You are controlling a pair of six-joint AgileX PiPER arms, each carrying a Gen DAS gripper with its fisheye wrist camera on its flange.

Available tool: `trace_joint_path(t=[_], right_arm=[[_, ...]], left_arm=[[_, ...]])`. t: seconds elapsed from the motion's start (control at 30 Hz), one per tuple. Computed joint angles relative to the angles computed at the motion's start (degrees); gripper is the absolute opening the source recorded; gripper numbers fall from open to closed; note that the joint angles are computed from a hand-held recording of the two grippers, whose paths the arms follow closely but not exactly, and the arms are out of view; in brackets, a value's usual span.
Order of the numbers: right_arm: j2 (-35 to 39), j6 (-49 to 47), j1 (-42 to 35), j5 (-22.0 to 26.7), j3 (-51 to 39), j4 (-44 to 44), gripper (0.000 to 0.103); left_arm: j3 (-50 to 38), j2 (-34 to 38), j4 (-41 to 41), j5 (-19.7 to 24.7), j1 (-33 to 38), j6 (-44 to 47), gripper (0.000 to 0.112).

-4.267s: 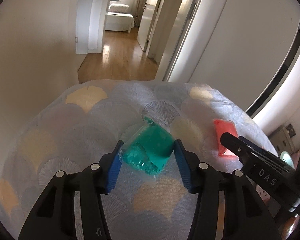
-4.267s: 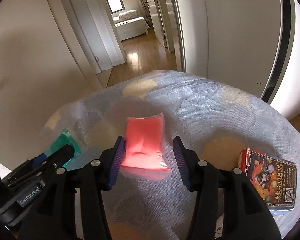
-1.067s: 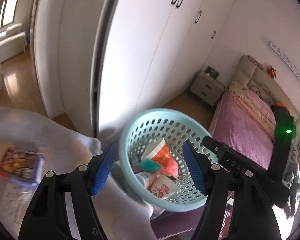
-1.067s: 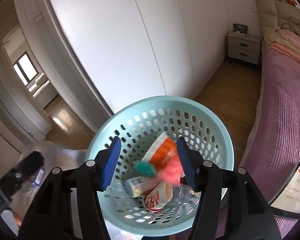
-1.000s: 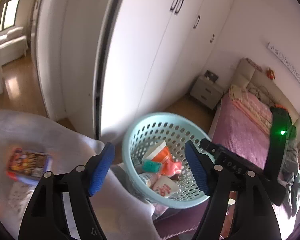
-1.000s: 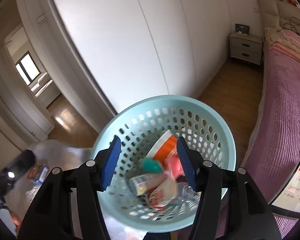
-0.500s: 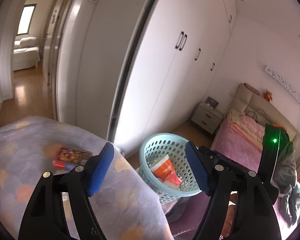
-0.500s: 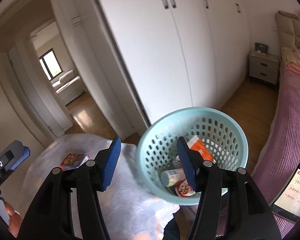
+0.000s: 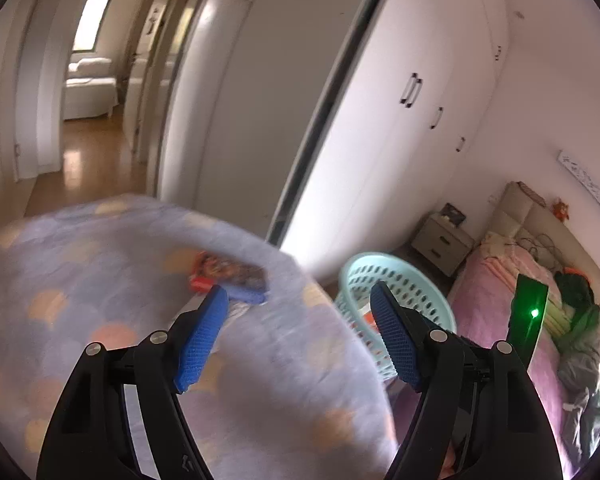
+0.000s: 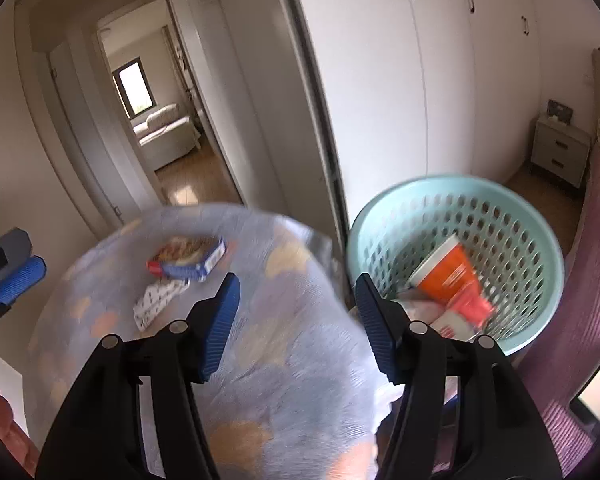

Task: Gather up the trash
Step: 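Move the left tool to the white patterned wrapper and grasp it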

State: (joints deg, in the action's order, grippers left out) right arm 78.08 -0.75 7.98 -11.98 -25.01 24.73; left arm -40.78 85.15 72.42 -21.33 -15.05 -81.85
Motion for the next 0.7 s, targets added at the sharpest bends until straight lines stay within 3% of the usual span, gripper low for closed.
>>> trace_joint_path(t=[0.27, 0.7], right_arm=[[9.2, 4.5, 7.0, -11.3, 1.7, 0.1, 0.062], [10.2, 6.5, 6.3, -10.0, 1.0, -2.4, 0.065]], left_arm=[[2.4, 3.2, -5.2, 0.6, 4.4, 7.2, 0.072], [2.2, 8.5, -4.0, -1.6, 9.1, 6.5, 0.072]])
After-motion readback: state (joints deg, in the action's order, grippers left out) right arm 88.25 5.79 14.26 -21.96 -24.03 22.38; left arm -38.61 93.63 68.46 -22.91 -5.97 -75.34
